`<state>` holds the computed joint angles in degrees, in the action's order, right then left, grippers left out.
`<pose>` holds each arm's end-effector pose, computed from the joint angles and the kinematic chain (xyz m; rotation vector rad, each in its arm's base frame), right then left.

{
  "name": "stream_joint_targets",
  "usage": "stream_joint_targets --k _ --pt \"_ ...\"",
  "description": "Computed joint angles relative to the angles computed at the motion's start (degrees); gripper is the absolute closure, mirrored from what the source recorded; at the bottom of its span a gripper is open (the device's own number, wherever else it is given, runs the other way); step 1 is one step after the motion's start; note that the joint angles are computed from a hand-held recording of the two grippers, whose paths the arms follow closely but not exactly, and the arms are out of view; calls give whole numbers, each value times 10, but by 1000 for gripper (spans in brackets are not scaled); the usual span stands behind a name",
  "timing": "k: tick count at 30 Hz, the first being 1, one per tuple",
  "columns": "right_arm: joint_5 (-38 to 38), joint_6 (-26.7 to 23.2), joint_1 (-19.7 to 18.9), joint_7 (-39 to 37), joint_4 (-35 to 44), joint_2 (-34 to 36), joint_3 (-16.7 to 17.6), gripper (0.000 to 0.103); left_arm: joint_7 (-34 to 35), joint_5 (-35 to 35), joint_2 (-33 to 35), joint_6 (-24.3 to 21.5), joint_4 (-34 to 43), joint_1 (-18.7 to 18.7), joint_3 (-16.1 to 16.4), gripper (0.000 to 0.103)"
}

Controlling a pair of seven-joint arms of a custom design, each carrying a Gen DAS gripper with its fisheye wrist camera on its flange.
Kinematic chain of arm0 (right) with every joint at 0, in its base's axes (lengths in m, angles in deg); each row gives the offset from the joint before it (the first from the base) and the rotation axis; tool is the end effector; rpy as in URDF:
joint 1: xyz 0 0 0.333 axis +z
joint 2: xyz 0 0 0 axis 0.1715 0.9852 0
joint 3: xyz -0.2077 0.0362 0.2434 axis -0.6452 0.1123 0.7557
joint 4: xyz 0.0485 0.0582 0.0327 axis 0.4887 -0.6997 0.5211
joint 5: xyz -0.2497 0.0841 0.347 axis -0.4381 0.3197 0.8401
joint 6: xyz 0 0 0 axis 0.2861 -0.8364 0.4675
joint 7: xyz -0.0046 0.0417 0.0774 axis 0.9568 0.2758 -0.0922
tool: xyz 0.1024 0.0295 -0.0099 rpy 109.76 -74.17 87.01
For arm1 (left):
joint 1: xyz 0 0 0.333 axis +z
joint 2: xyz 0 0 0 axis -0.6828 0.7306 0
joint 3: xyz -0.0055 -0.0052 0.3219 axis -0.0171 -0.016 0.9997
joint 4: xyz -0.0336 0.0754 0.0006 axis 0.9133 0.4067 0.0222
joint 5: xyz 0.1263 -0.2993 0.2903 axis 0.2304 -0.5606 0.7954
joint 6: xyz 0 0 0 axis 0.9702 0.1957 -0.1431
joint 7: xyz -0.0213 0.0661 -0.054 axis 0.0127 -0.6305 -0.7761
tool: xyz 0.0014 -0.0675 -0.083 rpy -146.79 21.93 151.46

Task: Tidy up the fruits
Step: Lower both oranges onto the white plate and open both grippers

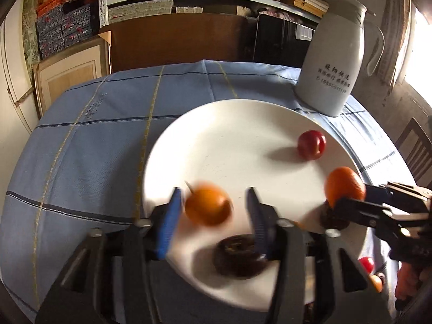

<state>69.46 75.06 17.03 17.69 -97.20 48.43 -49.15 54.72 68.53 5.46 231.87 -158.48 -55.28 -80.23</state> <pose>0.6362 0.1190 0.4095 -2.0622 1.1630 -0.0252 0.5680 -0.2562 0.4078 -1.9458 1.6105 -0.7071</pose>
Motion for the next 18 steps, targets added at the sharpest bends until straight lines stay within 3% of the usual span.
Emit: stream_joint_targets --k 1,2,3,4,6,7,9,12,18 --pt "6 -3 -2 -2 -1 0 0 54 -16 12 -4 9 -5 1 3 30" --pt "8 -9 -4 -2 -3 -2 -1 53 -38 31 -10 22 -12 2 5 15" --pt "15 -15 -6 -10 -6 -6 -2 52 -62 52 -17 29 -18 4 6 11" --pt "33 -14 -9 -25 -14 -16 -3 51 -72 60 -23 26 -22 6 4 11" --pt "61 -9 -11 -46 -27 -32 -8 36 -87 73 -34 12 -27 8 -3 7" --pt "83 -8 -13 -61 -36 -43 -12 33 -101 86 -42 -1 -32 7 -8 5" --pt "114 -12 -16 -80 -55 -63 -22 18 -116 103 -55 -36 -39 5 -22 5" --pt "176 -55 -26 -116 -89 -91 -47 6 -133 129 -72 -114 -47 -9 -49 5" --pt "181 -83 -35 -139 -155 -144 -77 4 -101 104 -73 -241 -55 -55 -91 5"
